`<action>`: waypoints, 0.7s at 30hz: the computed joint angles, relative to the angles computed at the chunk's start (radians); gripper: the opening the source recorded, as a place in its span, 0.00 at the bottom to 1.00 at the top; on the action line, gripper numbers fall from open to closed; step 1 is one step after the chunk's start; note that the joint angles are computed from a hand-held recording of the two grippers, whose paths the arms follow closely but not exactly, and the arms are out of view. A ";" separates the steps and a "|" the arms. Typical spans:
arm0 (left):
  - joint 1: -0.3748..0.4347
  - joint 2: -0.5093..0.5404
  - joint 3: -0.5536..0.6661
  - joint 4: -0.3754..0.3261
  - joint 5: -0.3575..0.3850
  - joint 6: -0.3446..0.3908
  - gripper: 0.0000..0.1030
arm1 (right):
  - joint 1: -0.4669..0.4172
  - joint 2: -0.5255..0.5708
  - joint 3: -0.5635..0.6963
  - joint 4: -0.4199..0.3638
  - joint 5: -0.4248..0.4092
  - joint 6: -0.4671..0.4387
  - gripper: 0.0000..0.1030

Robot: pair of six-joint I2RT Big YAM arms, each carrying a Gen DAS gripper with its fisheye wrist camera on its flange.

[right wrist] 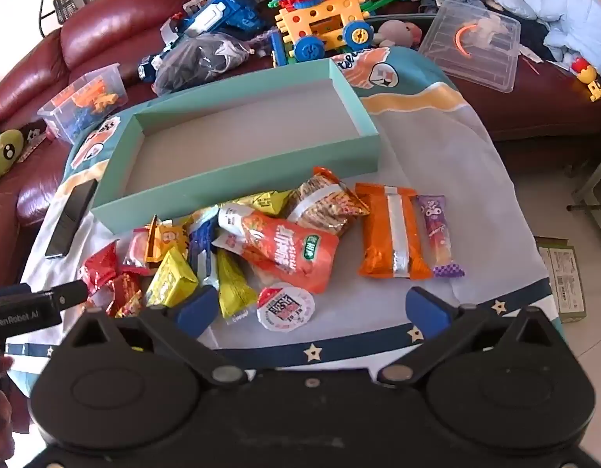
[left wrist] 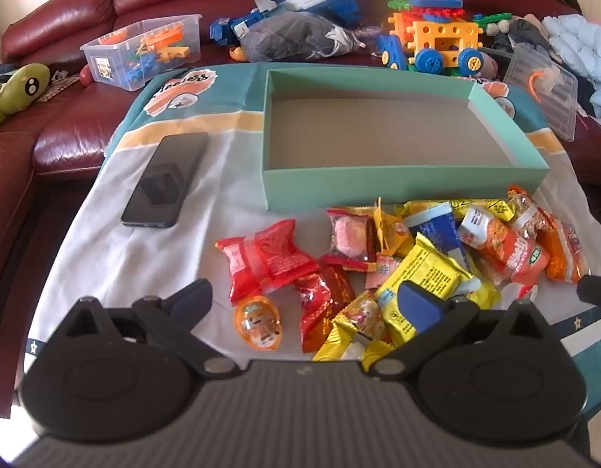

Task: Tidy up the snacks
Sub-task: 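Move both tools over the snack heap in front of the teal box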

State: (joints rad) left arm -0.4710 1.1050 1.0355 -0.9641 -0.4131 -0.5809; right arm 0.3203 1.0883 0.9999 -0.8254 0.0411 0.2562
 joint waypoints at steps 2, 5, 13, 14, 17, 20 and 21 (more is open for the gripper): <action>0.011 0.005 0.004 -0.010 0.029 0.014 1.00 | 0.005 -0.001 -0.001 -0.002 0.002 0.004 1.00; 0.011 -0.003 -0.002 -0.010 0.027 0.012 1.00 | 0.013 0.002 -0.002 -0.008 -0.001 0.018 1.00; 0.006 0.006 0.001 -0.017 0.040 -0.001 1.00 | 0.001 0.003 0.006 -0.026 0.008 0.005 1.00; 0.006 0.006 0.001 -0.017 0.039 -0.002 1.00 | -0.001 0.004 0.006 -0.027 0.006 0.005 1.00; 0.002 0.006 0.001 -0.019 0.038 0.000 1.00 | -0.003 0.005 0.004 -0.025 0.004 0.005 1.00; 0.000 0.004 0.002 -0.016 0.044 0.005 1.00 | -0.002 0.007 0.004 -0.025 0.005 0.004 1.00; 0.001 0.002 0.001 -0.014 0.045 0.009 1.00 | -0.002 0.007 0.004 -0.025 0.005 0.004 1.00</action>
